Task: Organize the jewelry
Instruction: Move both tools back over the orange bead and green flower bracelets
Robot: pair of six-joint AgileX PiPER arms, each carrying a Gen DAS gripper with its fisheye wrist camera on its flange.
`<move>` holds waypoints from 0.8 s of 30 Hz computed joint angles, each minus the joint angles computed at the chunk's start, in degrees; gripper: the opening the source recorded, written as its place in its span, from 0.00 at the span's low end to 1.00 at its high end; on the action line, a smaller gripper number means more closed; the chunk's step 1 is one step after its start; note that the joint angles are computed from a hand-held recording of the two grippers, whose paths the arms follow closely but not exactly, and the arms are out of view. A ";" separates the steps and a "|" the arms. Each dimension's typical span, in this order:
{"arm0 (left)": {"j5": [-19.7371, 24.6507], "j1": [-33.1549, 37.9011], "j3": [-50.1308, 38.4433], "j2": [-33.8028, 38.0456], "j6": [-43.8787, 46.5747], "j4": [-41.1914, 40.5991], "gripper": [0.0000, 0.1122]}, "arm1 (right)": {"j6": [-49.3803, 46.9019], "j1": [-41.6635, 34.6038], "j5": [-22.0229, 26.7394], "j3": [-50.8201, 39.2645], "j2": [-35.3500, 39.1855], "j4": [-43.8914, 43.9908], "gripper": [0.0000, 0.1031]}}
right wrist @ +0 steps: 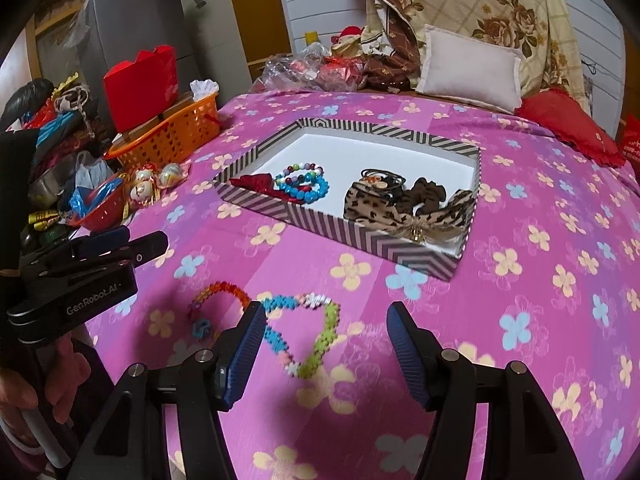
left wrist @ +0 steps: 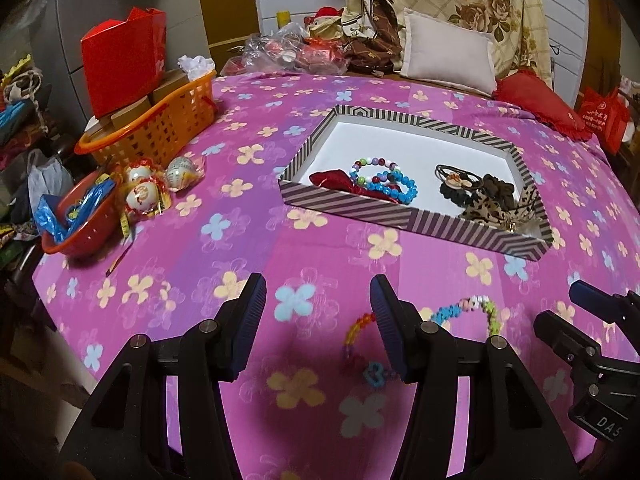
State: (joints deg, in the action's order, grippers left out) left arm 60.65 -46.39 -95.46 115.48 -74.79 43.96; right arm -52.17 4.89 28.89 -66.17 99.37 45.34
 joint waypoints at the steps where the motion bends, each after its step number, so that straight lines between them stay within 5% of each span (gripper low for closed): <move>1: 0.02 -0.28 0.45 -0.22 -0.32 0.08 0.48 | -0.30 0.05 -0.19 0.55 -0.26 0.10 0.61; 24: -0.65 -2.20 7.51 -3.13 -5.12 -0.03 0.48 | -4.56 -1.88 -0.47 6.37 -3.03 2.61 0.61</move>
